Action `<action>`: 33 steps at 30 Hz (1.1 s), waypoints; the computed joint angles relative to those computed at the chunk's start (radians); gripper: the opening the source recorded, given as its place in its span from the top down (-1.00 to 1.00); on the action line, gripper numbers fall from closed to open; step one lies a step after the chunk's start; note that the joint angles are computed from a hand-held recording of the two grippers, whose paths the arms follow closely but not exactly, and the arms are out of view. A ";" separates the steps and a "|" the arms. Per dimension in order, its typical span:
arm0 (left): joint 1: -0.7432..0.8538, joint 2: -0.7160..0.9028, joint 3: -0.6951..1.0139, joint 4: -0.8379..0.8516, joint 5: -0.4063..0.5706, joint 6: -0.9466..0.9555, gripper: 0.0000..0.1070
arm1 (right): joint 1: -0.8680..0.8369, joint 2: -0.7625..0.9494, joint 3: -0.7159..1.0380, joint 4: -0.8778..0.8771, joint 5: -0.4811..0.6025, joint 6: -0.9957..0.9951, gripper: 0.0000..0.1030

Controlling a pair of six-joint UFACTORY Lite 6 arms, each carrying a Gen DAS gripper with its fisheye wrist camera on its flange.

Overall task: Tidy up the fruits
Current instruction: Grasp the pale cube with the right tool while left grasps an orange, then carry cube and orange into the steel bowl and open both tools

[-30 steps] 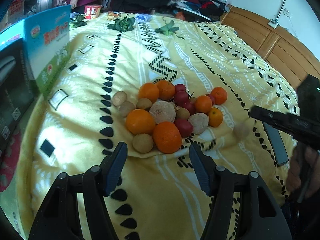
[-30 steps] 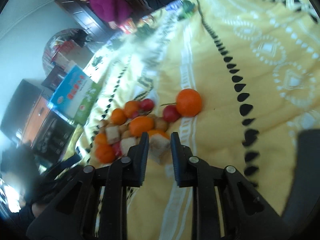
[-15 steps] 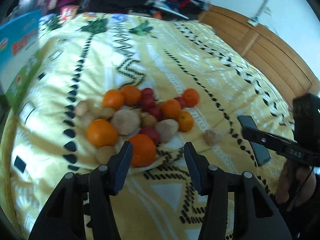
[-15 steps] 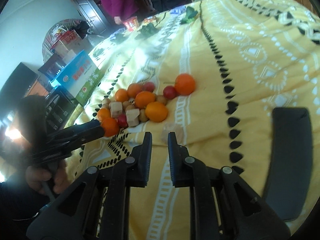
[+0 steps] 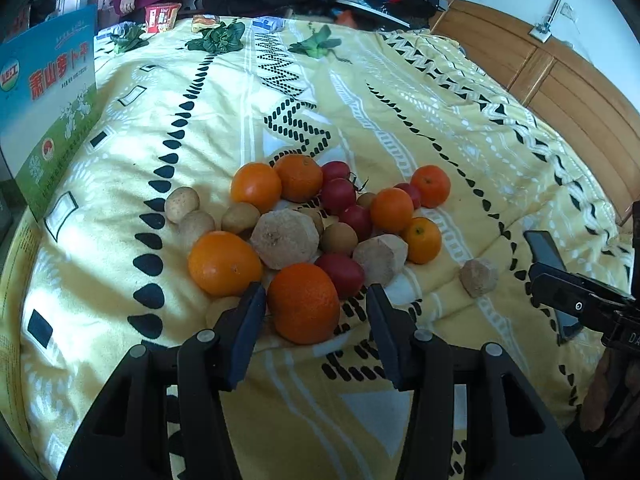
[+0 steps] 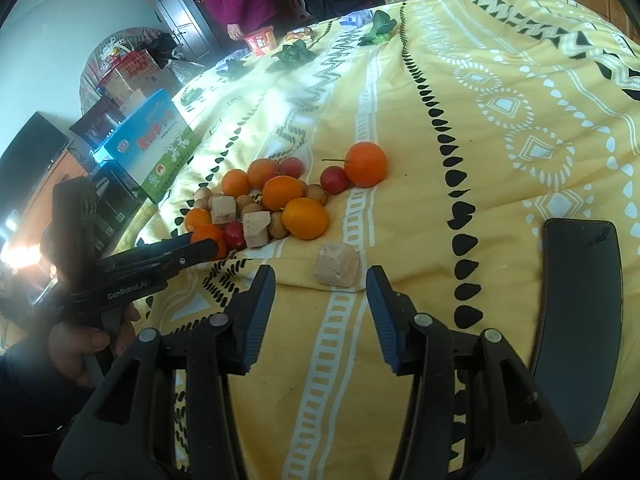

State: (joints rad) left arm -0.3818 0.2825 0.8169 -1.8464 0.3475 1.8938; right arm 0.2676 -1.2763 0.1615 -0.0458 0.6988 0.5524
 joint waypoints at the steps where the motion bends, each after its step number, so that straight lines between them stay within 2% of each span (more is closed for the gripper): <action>1: -0.018 0.004 0.002 -0.049 -0.024 0.049 0.02 | 0.006 0.006 -0.005 -0.018 -0.006 0.018 0.05; 4: -0.051 0.009 -0.006 -0.220 -0.065 0.221 0.02 | -0.007 0.054 -0.016 -0.025 -0.053 0.016 0.05; 5: -0.059 0.007 -0.012 -0.288 -0.079 0.288 0.12 | 0.000 0.083 -0.014 -0.045 -0.072 0.037 0.05; 6: -0.062 0.004 -0.015 -0.327 -0.090 0.323 0.31 | 0.014 0.114 -0.010 -0.075 -0.093 0.069 0.05; 11: -0.014 0.003 -0.020 -0.212 -0.043 0.215 0.33 | 0.111 0.333 0.031 -0.300 -0.187 0.298 0.07; 14: -0.004 -0.012 -0.031 -0.180 -0.033 0.185 0.34 | 0.099 0.482 0.036 -0.328 -0.266 0.324 0.12; 15: 0.000 -0.018 -0.036 -0.166 -0.029 0.171 0.34 | 0.107 0.494 0.031 -0.359 -0.270 0.360 0.37; 16: 0.008 -0.026 -0.039 -0.137 -0.022 0.143 0.34 | 0.107 0.485 0.023 -0.359 -0.270 0.361 0.50; 19: 0.036 -0.082 -0.069 -0.077 -0.002 0.080 0.35 | 0.174 0.387 0.021 -0.413 -0.189 0.450 0.50; 22: 0.085 -0.196 -0.117 0.020 0.025 -0.016 0.35 | 0.319 0.309 0.069 -0.513 -0.058 0.607 0.50; 24: 0.145 -0.293 -0.141 0.136 0.044 -0.121 0.35 | 0.442 0.318 0.136 -0.592 0.022 0.724 0.50; 28: 0.321 -0.450 -0.139 0.387 0.113 -0.343 0.35 | 0.612 0.473 0.312 -0.728 0.088 0.879 0.50; 33: 0.681 -0.523 -0.022 0.602 0.271 -0.485 0.35 | 0.698 0.819 0.638 -0.819 0.012 0.911 0.50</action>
